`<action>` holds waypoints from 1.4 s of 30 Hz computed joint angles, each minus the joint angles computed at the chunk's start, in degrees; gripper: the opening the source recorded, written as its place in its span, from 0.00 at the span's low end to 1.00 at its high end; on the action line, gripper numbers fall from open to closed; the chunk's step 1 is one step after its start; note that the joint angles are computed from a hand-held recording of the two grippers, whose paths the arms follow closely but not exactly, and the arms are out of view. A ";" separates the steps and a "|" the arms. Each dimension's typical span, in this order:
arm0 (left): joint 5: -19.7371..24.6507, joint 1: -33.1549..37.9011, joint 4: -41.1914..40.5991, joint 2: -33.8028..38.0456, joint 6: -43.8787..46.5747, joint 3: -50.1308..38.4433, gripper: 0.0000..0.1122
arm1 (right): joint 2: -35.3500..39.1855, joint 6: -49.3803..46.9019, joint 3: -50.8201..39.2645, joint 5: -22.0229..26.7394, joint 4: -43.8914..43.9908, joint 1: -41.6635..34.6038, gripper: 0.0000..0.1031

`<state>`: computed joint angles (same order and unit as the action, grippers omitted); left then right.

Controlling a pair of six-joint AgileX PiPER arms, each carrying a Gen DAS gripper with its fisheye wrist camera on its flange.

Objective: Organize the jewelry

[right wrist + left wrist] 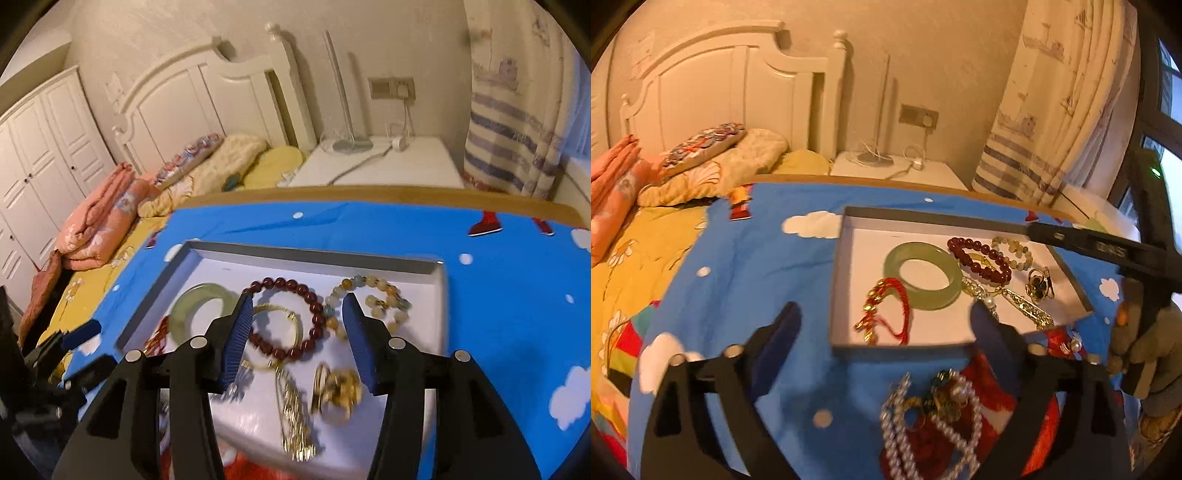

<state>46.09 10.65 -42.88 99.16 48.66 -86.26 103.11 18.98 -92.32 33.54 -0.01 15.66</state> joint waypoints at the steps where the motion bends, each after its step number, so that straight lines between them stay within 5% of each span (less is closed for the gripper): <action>1: 0.01 1.05 -0.59 -1.23 0.77 1.58 0.87 | -1.71 0.88 2.01 -0.81 -1.15 0.48 0.56; 4: -0.53 3.31 0.22 -4.05 0.70 5.27 0.90 | -8.57 4.13 11.23 -4.58 -5.52 2.26 0.71; 12: 4.94 11.54 1.06 -6.89 2.47 11.87 0.90 | -15.45 6.34 22.60 -6.70 -6.22 4.63 0.72; 18: 8.72 15.93 -1.39 -8.39 7.41 15.28 0.90 | -14.35 4.87 22.70 -6.39 -5.55 8.55 0.72; 24: 8.05 12.10 3.24 -7.76 6.06 14.97 0.90 | -9.99 0.04 17.51 -4.77 -7.20 16.06 0.71; 29: 9.98 12.63 1.75 -6.49 7.15 13.98 0.90 | -5.90 -4.60 12.54 -2.84 -5.64 19.60 0.62; 37: 16.04 20.10 -10.97 -5.60 14.43 14.64 0.90 | 0.20 -13.84 4.36 1.38 1.73 20.73 0.32; 42: 18.29 23.44 -15.80 -4.88 15.34 14.88 0.90 | 4.50 -17.36 -1.20 4.02 6.93 19.56 0.29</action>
